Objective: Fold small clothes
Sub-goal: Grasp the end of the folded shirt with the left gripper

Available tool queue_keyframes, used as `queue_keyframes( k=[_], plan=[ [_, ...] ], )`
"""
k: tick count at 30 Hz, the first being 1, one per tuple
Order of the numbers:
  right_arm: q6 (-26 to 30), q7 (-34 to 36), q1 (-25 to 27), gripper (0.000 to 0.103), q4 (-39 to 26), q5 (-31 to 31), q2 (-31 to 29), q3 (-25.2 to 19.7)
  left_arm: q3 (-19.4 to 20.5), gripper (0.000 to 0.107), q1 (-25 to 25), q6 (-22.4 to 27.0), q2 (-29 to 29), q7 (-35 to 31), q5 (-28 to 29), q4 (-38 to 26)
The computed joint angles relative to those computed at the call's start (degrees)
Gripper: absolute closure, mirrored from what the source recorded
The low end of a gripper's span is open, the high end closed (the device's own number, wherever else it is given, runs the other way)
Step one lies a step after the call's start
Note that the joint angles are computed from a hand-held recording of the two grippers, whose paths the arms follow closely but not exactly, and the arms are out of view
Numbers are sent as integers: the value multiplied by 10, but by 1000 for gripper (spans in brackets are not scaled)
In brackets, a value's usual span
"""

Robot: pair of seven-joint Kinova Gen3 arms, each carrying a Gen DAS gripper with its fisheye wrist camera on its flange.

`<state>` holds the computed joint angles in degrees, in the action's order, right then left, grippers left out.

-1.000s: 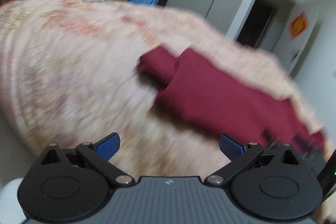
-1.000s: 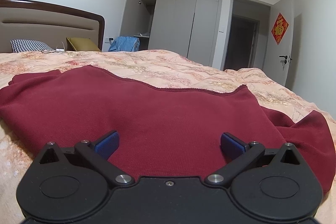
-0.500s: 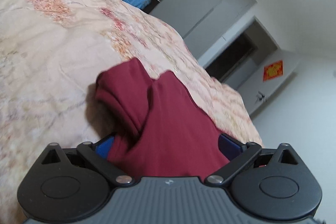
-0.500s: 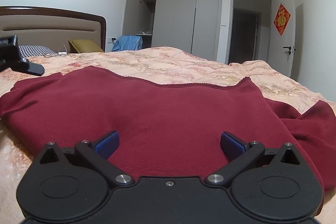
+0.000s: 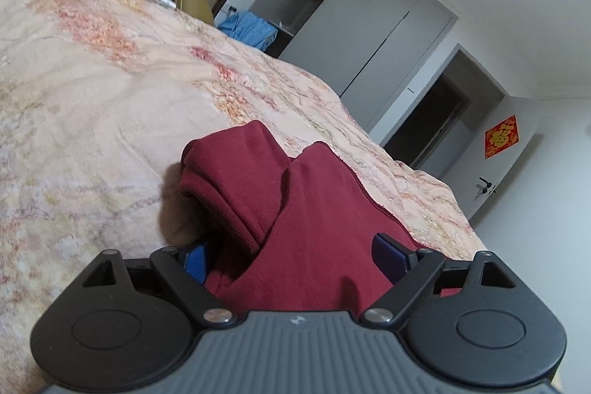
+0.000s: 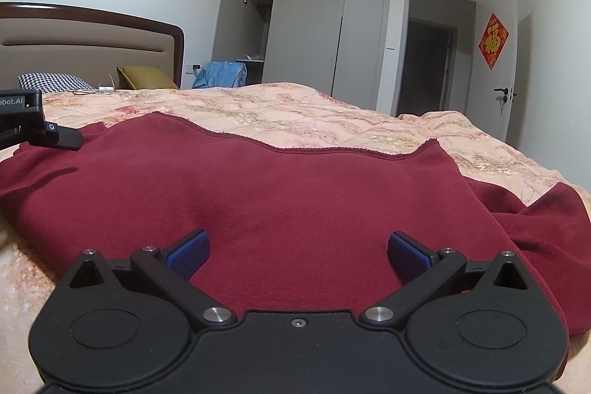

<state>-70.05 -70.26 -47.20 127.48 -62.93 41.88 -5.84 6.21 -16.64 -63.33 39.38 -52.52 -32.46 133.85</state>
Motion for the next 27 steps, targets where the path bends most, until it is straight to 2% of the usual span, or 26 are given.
queue_keyframes(
  k=[5,10,18,27],
  plan=[
    [-7,14,-7,0,-8,-14,5,0,-1,25,-8,-20,5,-2,-2,11],
    [-12,24,-9,0,-14,-23,9,-3,-7,27,-8,-35,10,-16,-6,17],
    [-18,35,-10,0,-19,-32,12,-7,-6,28,-17,-37,11,-13,-16,19],
    [-26,50,-14,0,-28,-45,17,-9,-8,38,-14,-27,5,-15,-6,22]
  ],
)
